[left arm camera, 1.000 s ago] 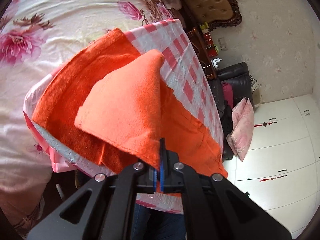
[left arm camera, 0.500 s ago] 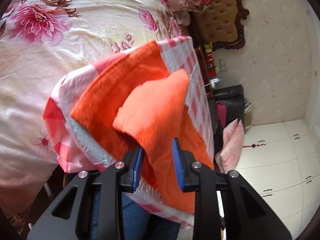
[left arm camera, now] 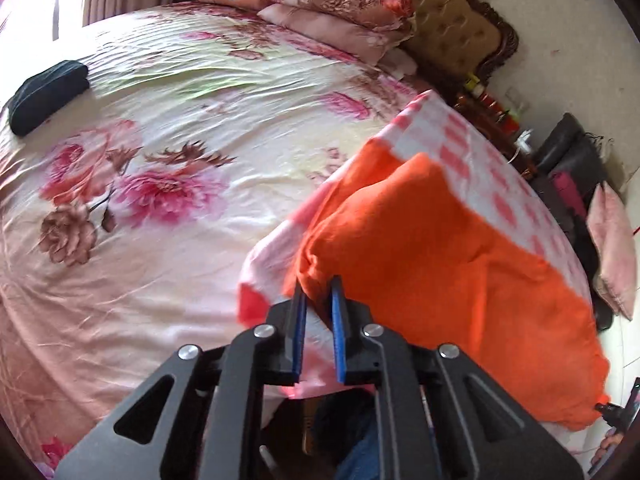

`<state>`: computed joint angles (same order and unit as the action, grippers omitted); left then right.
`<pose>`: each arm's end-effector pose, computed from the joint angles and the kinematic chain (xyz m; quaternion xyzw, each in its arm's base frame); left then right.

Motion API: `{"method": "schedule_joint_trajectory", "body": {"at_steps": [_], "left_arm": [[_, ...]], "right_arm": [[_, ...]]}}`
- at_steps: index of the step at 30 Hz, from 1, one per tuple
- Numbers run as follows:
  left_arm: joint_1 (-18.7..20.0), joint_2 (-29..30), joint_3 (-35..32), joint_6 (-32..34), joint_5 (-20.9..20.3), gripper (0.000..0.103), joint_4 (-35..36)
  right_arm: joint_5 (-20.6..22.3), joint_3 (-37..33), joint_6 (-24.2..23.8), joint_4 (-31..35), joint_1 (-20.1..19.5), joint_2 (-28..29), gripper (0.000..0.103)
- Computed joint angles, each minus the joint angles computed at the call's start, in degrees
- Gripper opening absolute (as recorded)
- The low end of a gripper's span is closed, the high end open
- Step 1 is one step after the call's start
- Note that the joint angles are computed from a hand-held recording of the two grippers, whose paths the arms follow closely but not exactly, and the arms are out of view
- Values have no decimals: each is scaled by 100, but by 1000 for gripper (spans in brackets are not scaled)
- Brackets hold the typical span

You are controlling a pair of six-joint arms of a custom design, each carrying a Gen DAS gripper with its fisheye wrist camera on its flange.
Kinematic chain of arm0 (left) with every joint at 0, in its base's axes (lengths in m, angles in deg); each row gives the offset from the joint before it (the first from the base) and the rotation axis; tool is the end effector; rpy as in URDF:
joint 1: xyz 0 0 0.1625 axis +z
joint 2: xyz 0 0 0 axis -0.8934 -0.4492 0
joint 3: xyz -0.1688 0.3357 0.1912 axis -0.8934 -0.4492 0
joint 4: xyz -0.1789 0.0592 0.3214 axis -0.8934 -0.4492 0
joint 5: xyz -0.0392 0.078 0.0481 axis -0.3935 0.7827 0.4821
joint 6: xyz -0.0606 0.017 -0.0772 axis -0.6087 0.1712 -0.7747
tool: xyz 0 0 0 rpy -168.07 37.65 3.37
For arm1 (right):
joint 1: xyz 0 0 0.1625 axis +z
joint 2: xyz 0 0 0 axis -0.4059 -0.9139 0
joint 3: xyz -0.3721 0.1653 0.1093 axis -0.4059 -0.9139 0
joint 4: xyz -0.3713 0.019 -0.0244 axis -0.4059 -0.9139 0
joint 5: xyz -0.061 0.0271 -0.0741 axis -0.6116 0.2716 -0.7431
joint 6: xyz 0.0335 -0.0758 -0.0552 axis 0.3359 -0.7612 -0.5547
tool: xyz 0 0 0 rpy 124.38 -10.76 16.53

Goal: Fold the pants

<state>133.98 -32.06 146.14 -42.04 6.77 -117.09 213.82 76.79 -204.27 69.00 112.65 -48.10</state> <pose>-0.0141 -0.6138 0.2541 0.0147 0.9216 -0.3208 0.2179 0.0315 -0.4230 0.2633 -0.2782 -0.7606 0.3085 0.4990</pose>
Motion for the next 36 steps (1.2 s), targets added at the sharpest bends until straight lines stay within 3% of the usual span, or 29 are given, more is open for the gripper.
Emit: {"method": "schedule_joint_trajectory", "body": {"at_steps": [2, 3, 4, 5, 7, 10, 12, 13, 14, 17, 19, 21, 22, 25, 27, 28, 29, 30, 31, 33, 34, 36], "left_arm": [[137, -84, -55, -141, -416, 24, -42], [133, -92, -66, -42, -399, 34, -142], [76, -63, -109, 119, -220, 38, -317], [7, -11, -183, 305, -85, 39, -491], [18, 76, -533, 729, -360, 41, -456], [166, 427, -1530, 1319, -1342, 45, 575], [271, 797, -2293, 1473, -1618, 43, 1351], [405, 1037, -2825, 1448, -2007, 38, 1947], [490, 1253, -3295, 1387, -2191, 30, 2392], [610, 1782, -4396, 1326, -2424, 29, 3582], [529, 1926, -4637, 1632, -2248, 29, 4118], [377, 1939, -4506, 1963, -1793, 11, 4293], [329, 1860, -4296, 2134, -1721, 7, 4145], [30, 1638, -3467, 2737, -825, 6, 2739], [-128, 1495, -2935, 3123, -599, 8, 1540], [-217, 1522, -2744, 3267, -316, 12, 940], [-295, 1668, -2664, 3467, 139, 26, 385], [-326, 1879, -2720, 3712, 673, 50, 70], [-268, 2060, -2801, 3845, 966, 54, -5], [-170, 1955, -2748, 3429, 833, 52, 318], [-72, 1783, -2689, 3067, 407, 52, 463], [81, 1586, -2691, 2605, -63, 51, 658]], "right_arm": [[9, -19, 31, 53, 0, 9, 15], [-15, -13, 50, 60, -7, -7, 15], [-12, -21, 79, 67, 6, 8, 15], [-7, -27, 92, 70, 9, 18, 15], [42, -52, 65, 83, 13, 47, 17], [126, -114, 139, 162, 27, 127, 18], [144, -131, 178, 204, 30, 148, 18], [129, -121, 169, 189, 26, 139, 18], [105, -101, 158, 166, 19, 119, 18], [35, -87, 235, 204, 2, 82, 18], [35, -100, 286, 244, 1, 97, 18], [62, -133, 337, 286, 3, 133, 18], [94, -174, 397, 350, 8, 176, 18], [167, -285, 588, 550, 21, 286, 19], [173, -310, 663, 605, 26, 313, 18], [158, -311, 681, 603, 25, 308, 19], [171, -323, 712, 624, 23, 323, 19], [191, -343, 741, 652, 24, 347, 19], [214, -376, 786, 703, 30, 382, 19], [177, -353, 722, 665, 23, 349, 19], [135, -316, 645, 590, 8, 300, 19], [73, -279, 619, 535, -11, 247, 19]]}}
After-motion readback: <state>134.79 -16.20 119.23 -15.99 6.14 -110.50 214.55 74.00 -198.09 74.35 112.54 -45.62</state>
